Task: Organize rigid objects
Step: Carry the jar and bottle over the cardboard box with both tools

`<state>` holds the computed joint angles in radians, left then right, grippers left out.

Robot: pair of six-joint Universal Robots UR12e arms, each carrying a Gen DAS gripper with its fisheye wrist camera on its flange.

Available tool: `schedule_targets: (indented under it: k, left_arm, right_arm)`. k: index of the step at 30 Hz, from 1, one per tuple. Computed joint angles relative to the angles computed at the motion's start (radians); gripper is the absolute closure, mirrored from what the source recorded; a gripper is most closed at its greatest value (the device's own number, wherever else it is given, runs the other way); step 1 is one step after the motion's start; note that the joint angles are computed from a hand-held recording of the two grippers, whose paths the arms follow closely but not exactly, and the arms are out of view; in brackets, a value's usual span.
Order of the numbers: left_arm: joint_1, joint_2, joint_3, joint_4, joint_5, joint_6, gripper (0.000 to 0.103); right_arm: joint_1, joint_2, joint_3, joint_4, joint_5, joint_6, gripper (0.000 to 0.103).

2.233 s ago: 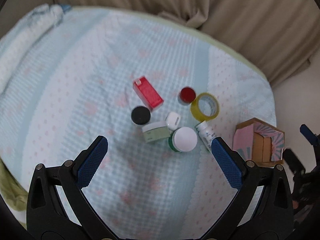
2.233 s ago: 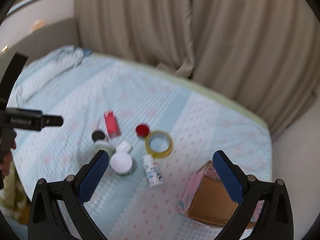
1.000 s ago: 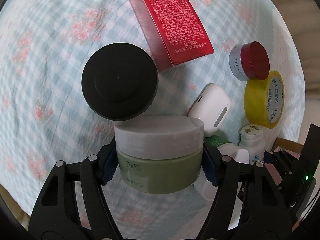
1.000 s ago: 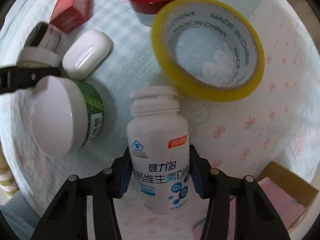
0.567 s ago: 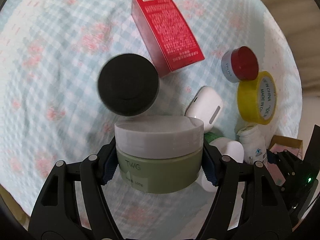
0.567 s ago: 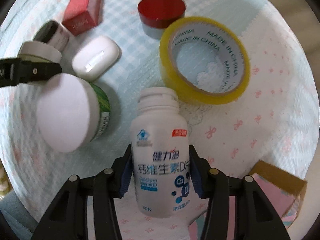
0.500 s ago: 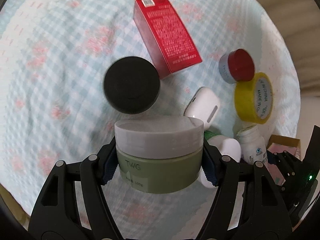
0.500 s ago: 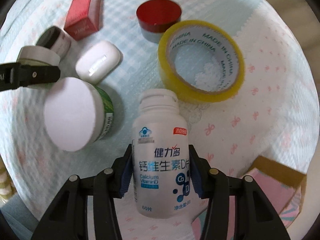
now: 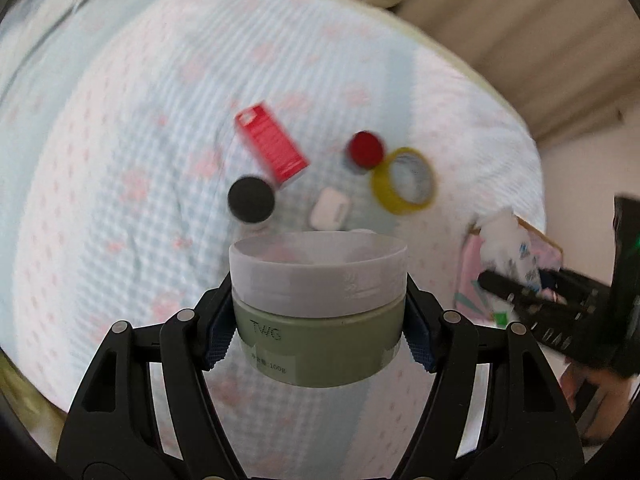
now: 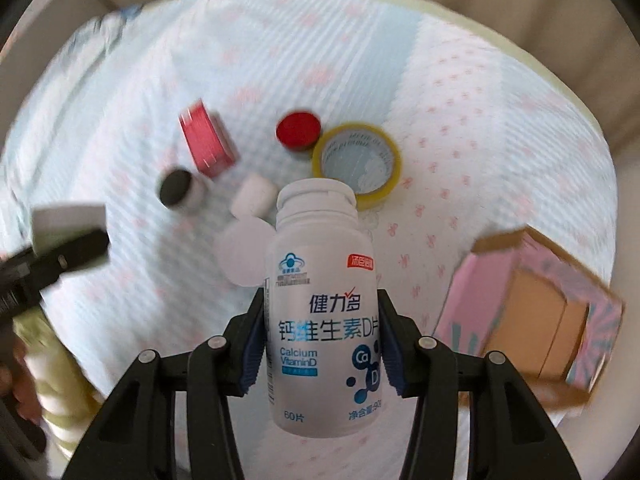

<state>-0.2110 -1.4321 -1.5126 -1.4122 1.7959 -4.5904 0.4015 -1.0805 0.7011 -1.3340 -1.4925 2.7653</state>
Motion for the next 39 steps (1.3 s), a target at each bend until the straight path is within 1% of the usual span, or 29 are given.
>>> schedule_targets:
  k: [1,2,4,5,6,8,9,10,11,12,13,14,16,19,20,23,26,30,34,36,39]
  left_arm:
    - [-0.009,-0.006,0.020,-0.005,0.007,0.031,0.036]
    - [-0.010,-0.006,0.038,-0.005,0.006,0.088,0.036]
    - [-0.019,-0.032,0.089,-0.025,0.023,0.158,0.036]
    - [-0.027,-0.040,0.100,-0.015,0.026,0.182,0.036]
    - [-0.032,-0.052,0.125,-0.020,0.031,0.203,0.036]
    - [-0.037,-0.074,0.161,-0.008,0.030,0.225,0.036]
    - [-0.040,-0.084,0.177,-0.003,0.030,0.234,0.036]
    - [-0.044,-0.102,0.206,-0.005,0.032,0.245,0.036]
    - [-0.047,-0.114,0.226,-0.005,0.033,0.254,0.036]
    - [-0.052,-0.136,0.258,-0.008,0.037,0.267,0.036]
    - [-0.057,-0.160,0.293,-0.010,0.043,0.279,0.036]
    - [-0.060,-0.177,0.307,-0.002,0.048,0.290,0.036]
    - [-0.074,-0.235,0.388,-0.017,0.064,0.308,0.036]
    - [-0.088,-0.319,0.497,-0.024,0.071,0.313,0.036]
    - [-0.091,-0.342,0.528,-0.027,0.069,0.314,0.036]
    - [-0.100,-0.444,0.659,-0.036,0.057,0.302,0.036]
    - [-0.104,-0.536,0.780,-0.059,0.044,0.302,0.036]
    - [-0.107,-0.665,0.954,-0.107,0.008,0.288,0.036]
    - [-0.100,-0.778,1.103,-0.184,-0.047,0.284,0.036]
    - [-0.092,-0.829,1.172,-0.229,-0.074,0.296,0.036]
    - [-0.078,-0.881,1.221,-0.270,-0.115,0.316,0.036]
  right_arm:
    - [-0.006,-0.008,-0.015,0.008,0.021,0.036,0.057]
    - [-0.010,-0.026,-0.017,0.009,0.039,0.069,0.057]
    - [-0.022,-0.035,-0.045,0.011,0.065,0.110,0.057]
    - [-0.027,-0.027,-0.074,0.009,0.071,0.127,0.057]
    - [-0.024,-0.014,-0.113,0.018,0.070,0.145,0.057]
    - [-0.037,-0.022,-0.137,0.006,0.069,0.169,0.057]
    - [-0.044,-0.030,-0.130,-0.008,0.069,0.176,0.057]
    - [-0.048,-0.038,-0.125,-0.028,0.055,0.215,0.057]
    - [-0.059,-0.044,-0.128,-0.033,0.061,0.222,0.057]
    - [-0.066,-0.053,-0.120,-0.055,0.040,0.270,0.057]
    - [-0.078,-0.060,-0.121,-0.060,0.044,0.276,0.057]
    - [-0.090,-0.062,-0.126,-0.061,0.050,0.274,0.057]
    - [-0.120,-0.068,-0.129,-0.068,0.061,0.264,0.057]
    - [-0.171,-0.081,-0.131,-0.072,0.081,0.234,0.057]
    - [-0.190,-0.083,-0.135,-0.067,0.090,0.224,0.057]
    - [-0.240,-0.081,-0.149,-0.049,0.109,0.191,0.057]
    - [-0.284,-0.069,-0.171,-0.023,0.101,0.155,0.057]
    - [-0.339,-0.053,-0.177,0.008,0.098,0.102,0.057]
    - [-0.378,-0.044,-0.142,0.014,0.081,0.073,0.057]
    - [-0.391,-0.040,-0.120,0.012,0.075,0.057,0.057]
    - [-0.409,-0.032,-0.084,0.009,0.080,0.054,0.057]
